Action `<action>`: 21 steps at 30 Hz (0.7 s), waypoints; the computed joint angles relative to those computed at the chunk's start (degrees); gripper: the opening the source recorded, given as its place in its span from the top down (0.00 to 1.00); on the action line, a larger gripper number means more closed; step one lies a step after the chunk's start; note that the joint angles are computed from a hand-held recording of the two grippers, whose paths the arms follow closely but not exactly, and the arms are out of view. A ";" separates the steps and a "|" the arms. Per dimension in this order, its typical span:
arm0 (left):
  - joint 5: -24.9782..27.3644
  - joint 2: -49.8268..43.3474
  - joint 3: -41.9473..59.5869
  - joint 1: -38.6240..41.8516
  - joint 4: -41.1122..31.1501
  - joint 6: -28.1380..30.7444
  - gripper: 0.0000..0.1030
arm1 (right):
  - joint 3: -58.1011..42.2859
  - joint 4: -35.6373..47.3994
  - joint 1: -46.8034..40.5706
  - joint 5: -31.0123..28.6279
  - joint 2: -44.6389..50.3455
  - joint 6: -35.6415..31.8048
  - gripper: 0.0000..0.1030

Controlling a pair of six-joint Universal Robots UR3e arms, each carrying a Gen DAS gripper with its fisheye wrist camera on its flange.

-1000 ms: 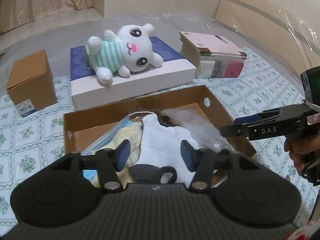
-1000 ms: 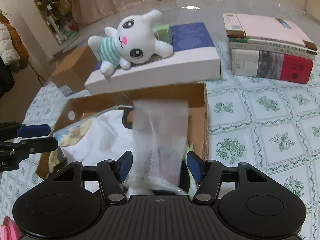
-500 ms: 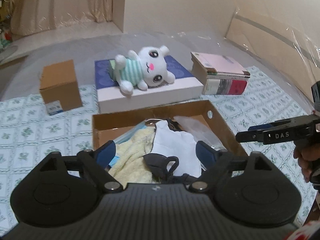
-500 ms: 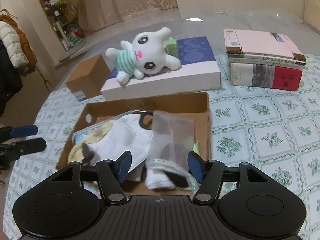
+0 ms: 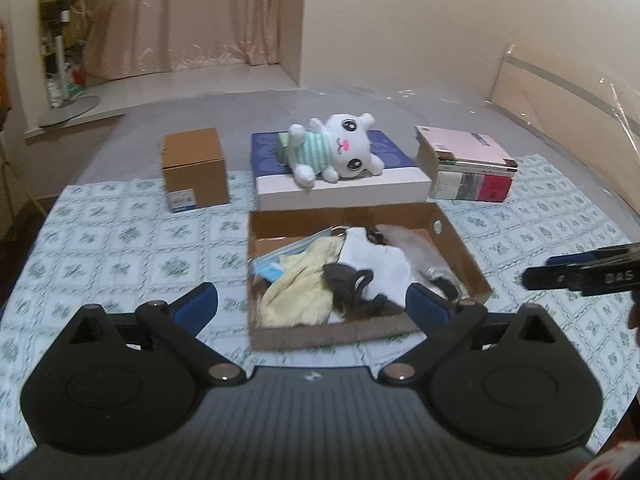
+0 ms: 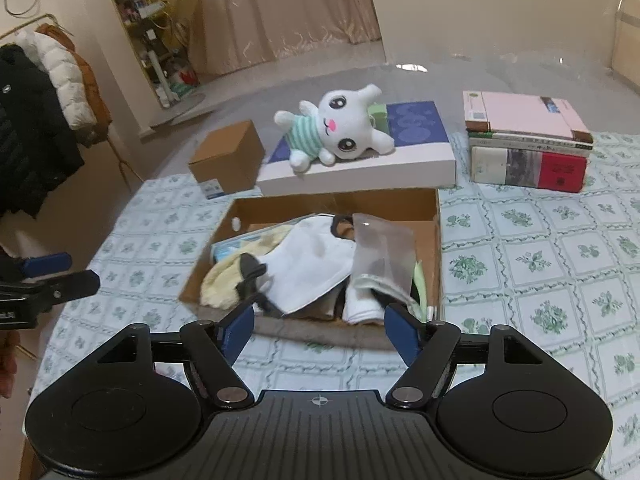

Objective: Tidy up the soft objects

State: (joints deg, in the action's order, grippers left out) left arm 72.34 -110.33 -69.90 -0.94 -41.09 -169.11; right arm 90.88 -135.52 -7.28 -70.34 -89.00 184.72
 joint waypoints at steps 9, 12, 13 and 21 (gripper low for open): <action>-2.56 15.71 -18.99 3.00 3.28 -1.54 0.04 | 14.05 -3.52 1.58 -3.81 -14.60 -0.48 0.27; -3.68 21.09 -24.89 3.67 4.53 -1.47 0.04 | 19.27 -6.37 1.73 -4.76 -19.49 1.56 0.27; -3.66 22.60 -26.78 3.69 5.53 -1.74 0.04 | 21.20 -7.41 1.48 -4.45 -21.38 2.53 0.27; -6.25 37.27 -43.11 6.38 9.07 -2.88 0.06 | 31.68 -7.82 2.73 -5.50 -35.15 7.11 0.26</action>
State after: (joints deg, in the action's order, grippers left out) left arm 66.09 -73.06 -113.02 5.44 -32.03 -172.00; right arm 122.56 -143.35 -4.55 -75.84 -124.14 191.82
